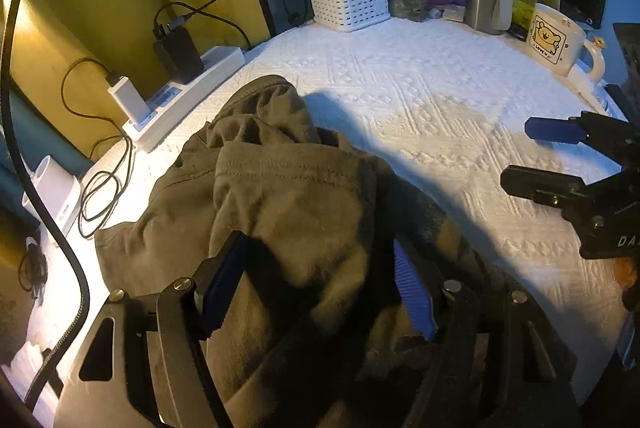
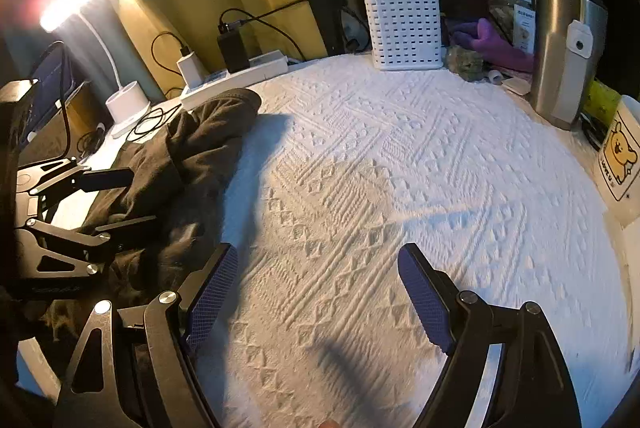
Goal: Fold small clothes
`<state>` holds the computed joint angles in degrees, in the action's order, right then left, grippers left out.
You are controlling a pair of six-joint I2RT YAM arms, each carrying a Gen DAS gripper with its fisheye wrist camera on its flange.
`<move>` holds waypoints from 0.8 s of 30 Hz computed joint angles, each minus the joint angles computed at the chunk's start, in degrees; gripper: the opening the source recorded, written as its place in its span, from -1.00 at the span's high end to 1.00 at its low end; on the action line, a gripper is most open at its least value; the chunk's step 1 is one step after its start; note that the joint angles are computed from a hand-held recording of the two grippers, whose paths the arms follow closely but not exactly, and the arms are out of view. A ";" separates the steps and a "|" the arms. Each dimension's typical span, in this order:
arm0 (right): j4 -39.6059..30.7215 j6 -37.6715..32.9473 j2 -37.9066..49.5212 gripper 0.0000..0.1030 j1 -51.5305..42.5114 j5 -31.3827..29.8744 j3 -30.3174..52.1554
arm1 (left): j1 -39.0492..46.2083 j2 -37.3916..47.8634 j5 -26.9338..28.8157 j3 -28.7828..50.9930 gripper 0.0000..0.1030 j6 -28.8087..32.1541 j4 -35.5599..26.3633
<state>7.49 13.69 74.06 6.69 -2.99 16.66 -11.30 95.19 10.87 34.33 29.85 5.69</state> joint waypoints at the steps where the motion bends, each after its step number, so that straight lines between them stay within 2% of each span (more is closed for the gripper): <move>1: 0.11 -0.39 0.55 -0.62 -0.28 -0.08 0.34 | 0.31 -0.02 0.59 0.12 -0.19 0.25 0.15; 2: 0.21 -0.52 1.04 -0.62 -0.38 0.07 0.69 | 0.55 -0.17 0.93 0.09 -0.10 0.57 0.29; 4: 0.57 -0.65 1.94 -0.62 -0.76 -0.47 1.02 | 1.77 -0.46 2.32 0.51 0.30 1.47 -0.15; 7: 1.47 -0.18 3.54 -0.62 -0.77 -0.81 1.43 | 4.45 0.24 5.17 2.38 0.70 2.38 -2.08; 10: 1.21 0.10 4.32 -0.62 -0.36 -0.73 2.18 | 7.08 0.56 7.44 3.77 0.80 2.73 -3.33; 17: -0.75 0.97 3.63 -0.62 2.59 1.06 4.57 | 15.68 0.88 12.16 7.41 0.83 2.30 -4.78; 24: -2.51 1.91 7.78 -0.62 7.28 4.93 9.90 | 24.67 11.02 15.28 14.79 0.94 2.98 -4.64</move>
<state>4.98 15.60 81.83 13.96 1.94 26.55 13.37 106.21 26.15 49.13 32.83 1.05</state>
